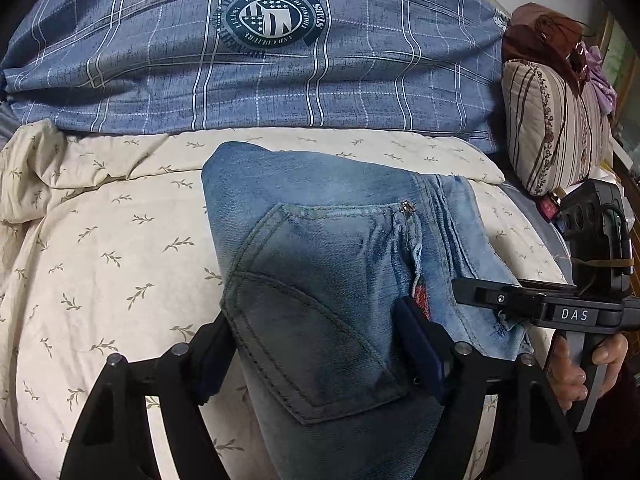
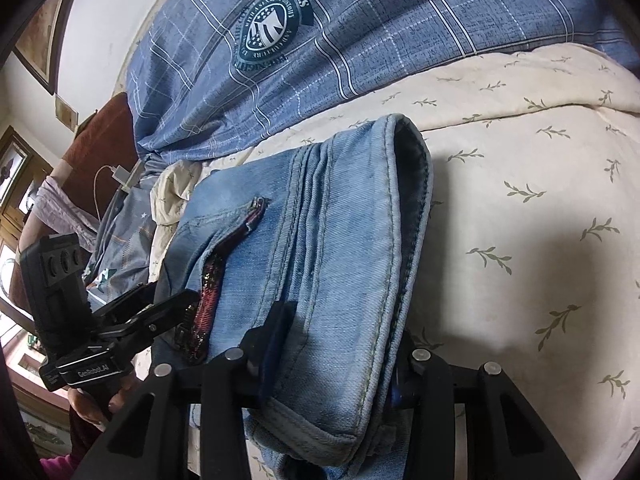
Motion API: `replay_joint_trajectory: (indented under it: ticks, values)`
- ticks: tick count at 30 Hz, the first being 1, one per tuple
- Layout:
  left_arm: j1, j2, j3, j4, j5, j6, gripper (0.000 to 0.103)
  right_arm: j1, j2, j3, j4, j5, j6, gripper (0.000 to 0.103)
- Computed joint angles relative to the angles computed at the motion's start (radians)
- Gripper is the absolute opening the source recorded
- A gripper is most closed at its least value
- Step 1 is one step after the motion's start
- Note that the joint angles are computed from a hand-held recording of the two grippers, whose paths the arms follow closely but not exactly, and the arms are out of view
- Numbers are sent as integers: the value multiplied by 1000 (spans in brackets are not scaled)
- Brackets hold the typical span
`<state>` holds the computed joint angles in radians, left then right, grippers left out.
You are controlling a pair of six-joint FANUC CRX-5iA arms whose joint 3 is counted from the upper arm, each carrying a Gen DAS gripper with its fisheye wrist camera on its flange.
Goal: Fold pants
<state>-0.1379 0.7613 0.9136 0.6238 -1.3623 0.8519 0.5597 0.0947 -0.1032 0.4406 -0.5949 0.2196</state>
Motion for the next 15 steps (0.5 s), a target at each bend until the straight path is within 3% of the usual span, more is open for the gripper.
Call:
replay_joint_trajectory:
  ticks: [15]
  values:
    - [17, -35, -37, 23, 52, 17, 74, 28, 17, 21, 83, 4, -18, 42]
